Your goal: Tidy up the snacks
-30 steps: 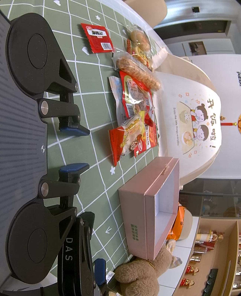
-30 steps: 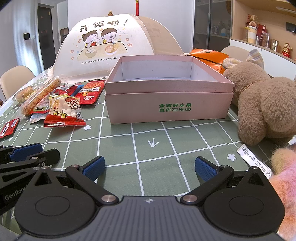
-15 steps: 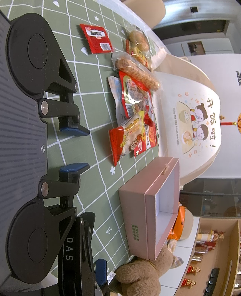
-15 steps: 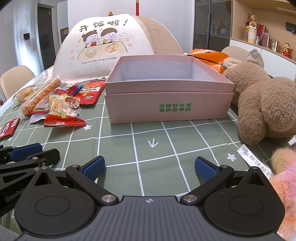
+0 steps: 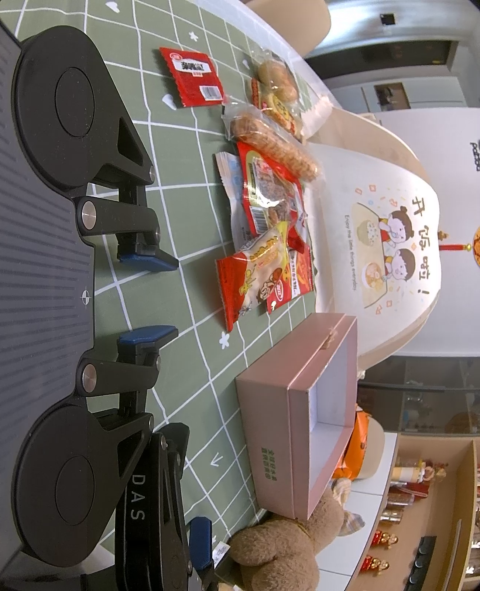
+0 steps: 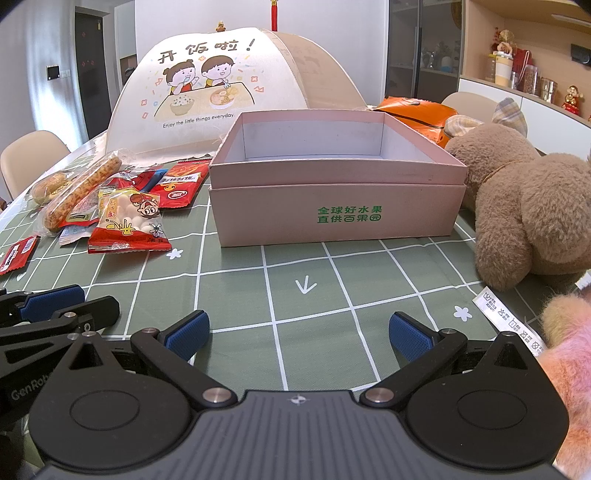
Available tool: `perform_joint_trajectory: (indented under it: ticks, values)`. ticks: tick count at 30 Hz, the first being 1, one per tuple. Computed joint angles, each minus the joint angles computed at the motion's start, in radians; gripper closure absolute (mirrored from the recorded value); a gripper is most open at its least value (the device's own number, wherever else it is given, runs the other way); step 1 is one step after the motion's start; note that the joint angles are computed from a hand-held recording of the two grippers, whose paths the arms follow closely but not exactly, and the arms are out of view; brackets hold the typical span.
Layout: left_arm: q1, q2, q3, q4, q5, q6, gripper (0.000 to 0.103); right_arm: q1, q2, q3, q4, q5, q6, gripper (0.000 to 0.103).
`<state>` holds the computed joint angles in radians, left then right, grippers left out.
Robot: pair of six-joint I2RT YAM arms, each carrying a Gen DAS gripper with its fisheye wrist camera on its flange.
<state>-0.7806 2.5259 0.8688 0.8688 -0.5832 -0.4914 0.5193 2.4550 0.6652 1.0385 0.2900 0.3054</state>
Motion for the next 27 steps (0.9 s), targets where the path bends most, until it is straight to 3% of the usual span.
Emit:
perform_joint_trajectory:
  ticks: [19,21,23,27]
  values:
    - [0.004,-0.013,-0.009,-0.007,0.019,-0.01,0.066,-0.012,-0.008,0.013,-0.035,-0.026,-0.013,0.0]
    - [0.014,-0.085,-0.037,-0.098,0.086,-0.074,0.067,-0.03,-0.08,0.012,-0.168,-0.079,-0.028,0.0]
    - [0.041,-0.201,-0.096,-0.177,0.243,-0.148,0.067,-0.041,-0.141,0.018,-0.301,-0.117,-0.042,0.0]
    - [0.11,-0.485,-0.217,-0.28,0.502,-0.227,0.067,-0.091,-0.201,0.015,-0.421,-0.235,-0.166,0.0]
